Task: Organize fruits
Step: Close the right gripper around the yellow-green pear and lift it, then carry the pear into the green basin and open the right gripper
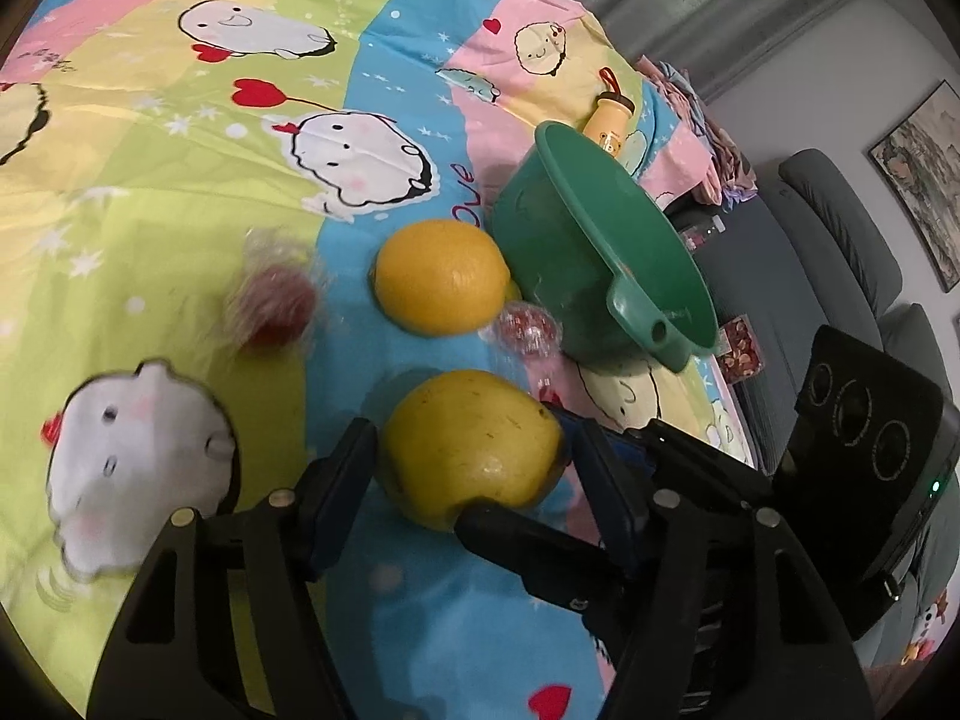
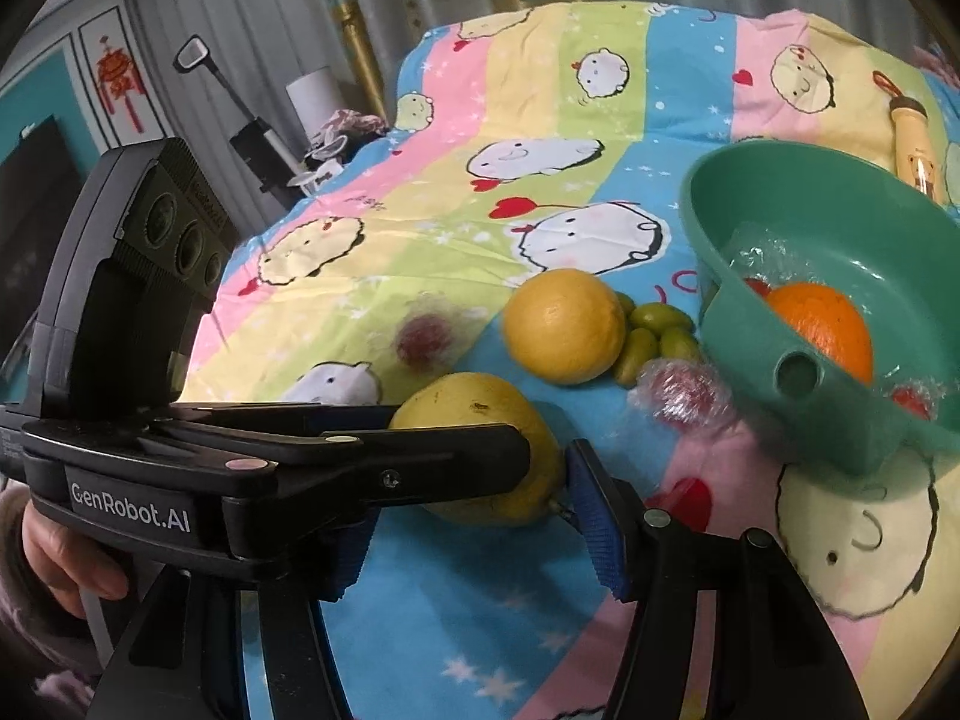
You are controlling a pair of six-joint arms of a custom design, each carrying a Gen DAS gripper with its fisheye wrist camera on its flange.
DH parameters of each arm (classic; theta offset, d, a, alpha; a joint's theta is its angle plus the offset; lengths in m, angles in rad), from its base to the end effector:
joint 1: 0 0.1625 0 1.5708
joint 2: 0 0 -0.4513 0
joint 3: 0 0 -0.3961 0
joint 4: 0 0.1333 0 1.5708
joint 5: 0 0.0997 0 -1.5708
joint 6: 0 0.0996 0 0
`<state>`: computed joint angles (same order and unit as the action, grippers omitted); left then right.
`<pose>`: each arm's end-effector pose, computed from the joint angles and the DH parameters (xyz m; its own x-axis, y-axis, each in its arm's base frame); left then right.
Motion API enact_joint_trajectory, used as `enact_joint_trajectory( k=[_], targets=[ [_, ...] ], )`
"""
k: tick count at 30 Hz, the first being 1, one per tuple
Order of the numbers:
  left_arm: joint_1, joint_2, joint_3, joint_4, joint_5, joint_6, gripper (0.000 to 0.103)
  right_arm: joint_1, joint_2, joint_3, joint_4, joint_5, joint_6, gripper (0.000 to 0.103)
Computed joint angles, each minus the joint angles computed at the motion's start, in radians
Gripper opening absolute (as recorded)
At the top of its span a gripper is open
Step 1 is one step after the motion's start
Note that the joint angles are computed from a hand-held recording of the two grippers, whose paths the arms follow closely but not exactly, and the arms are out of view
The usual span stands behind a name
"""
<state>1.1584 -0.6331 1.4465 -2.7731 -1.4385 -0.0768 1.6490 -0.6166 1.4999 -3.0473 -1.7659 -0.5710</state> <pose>-0.1727 -0.7602 0.0881 -0.9539 0.2854 -0.0926 0.2986 0.8722 -0.3874 0.1728 -0.7456 0.0921 -0.7950 -0.4203 0.4374 -0.5877 0.7125 -0.3835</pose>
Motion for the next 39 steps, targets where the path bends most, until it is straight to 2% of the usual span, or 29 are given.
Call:
enact_joint_trajectory(
  k=[9,18,27,39],
  targets=[
    [-0.029,-0.076,0.117,-0.071,0.028,-0.01,0.066,0.023,-0.044,0.09,-0.046,0.028,-0.005,0.062],
    [-0.075,-0.097,0.13,-0.101,0.049,0.03,0.066,0.035,-0.088,0.147,-0.137,0.063,-0.014,0.062],
    [-0.114,-0.042,0.028,-0.045,0.04,0.09,0.066,0.012,-0.134,0.177,-0.232,0.104,-0.001,0.062],
    [-0.138,0.095,-0.201,0.066,0.014,0.164,0.066,-0.04,-0.155,0.138,-0.298,0.151,0.034,0.062]
  ],
)
